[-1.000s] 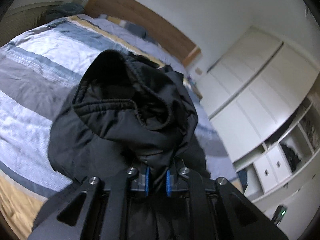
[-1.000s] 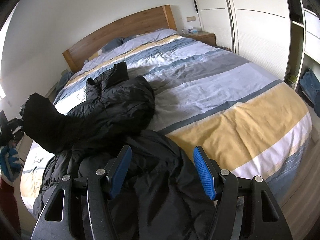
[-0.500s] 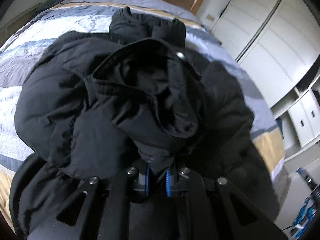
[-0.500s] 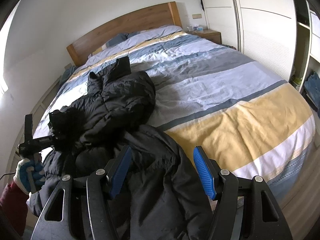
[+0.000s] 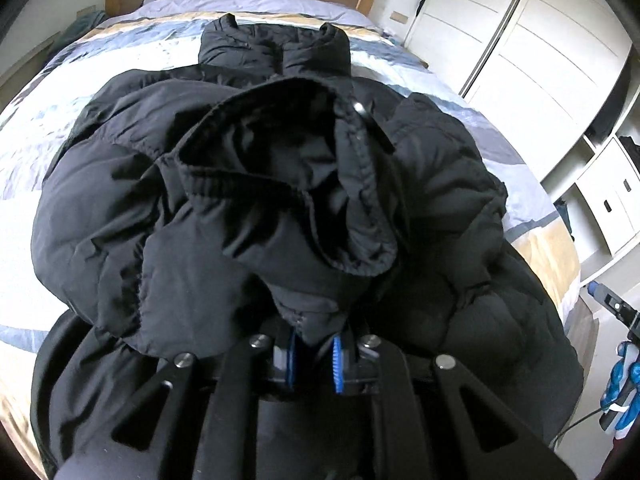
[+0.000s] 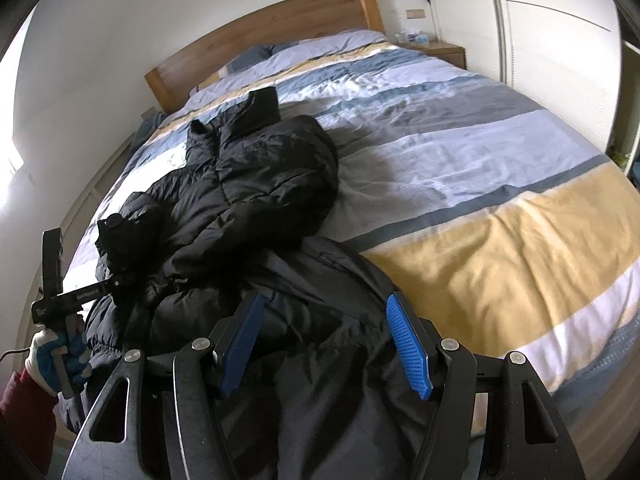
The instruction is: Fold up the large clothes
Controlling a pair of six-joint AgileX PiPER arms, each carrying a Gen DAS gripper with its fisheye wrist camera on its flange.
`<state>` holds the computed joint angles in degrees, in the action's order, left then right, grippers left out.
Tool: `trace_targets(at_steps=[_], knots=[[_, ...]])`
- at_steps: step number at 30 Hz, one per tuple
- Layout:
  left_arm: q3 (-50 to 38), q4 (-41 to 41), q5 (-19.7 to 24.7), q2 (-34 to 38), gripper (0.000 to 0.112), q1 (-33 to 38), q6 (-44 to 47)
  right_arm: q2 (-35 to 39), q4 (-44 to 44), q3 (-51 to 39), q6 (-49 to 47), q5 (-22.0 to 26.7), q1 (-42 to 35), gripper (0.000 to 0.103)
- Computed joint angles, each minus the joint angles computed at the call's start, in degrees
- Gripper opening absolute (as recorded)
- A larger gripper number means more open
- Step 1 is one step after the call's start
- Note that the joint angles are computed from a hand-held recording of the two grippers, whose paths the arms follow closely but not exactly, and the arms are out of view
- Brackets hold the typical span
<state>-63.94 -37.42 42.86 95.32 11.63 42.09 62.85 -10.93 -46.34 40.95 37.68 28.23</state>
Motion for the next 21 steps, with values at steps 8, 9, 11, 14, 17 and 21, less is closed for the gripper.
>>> trace_targets(at_steps=[8,9,11,14,17,21], knots=[[-0.88,-4.86,10.49,-0.29,0.032,4.25,7.34,8.10,-0.26,-5.96,-0.40,-1.85,3.36,0.064],[-0.78,-5.40,11.88,-0.61,0.033,4.66,8.70,9.13,-0.61,-6.92,-0.22,-1.81,4.14,0.064],[-0.82,-6.44,14.54,-1.04,0.033,5.58,10.90,12.49,-0.70,-10.02,-0.85,-1.80,5.96,0.064],[-2.05,-8.59,20.72,-1.38,0.033,8.89,15.43,17.82,-0.34,-15.88,-2.75,-1.24,8.33,0.064],[-4.87,-9.55,24.28,-1.06,0.033,13.57,17.34,23.07,0.42,-23.32,-5.55,-0.78,10.29,0.064],[-12.70,-9.00,25.13,2.50,0.033,18.90,15.81,30.96,1.98,-35.93,-10.60,1.02,13.20,0.064]])
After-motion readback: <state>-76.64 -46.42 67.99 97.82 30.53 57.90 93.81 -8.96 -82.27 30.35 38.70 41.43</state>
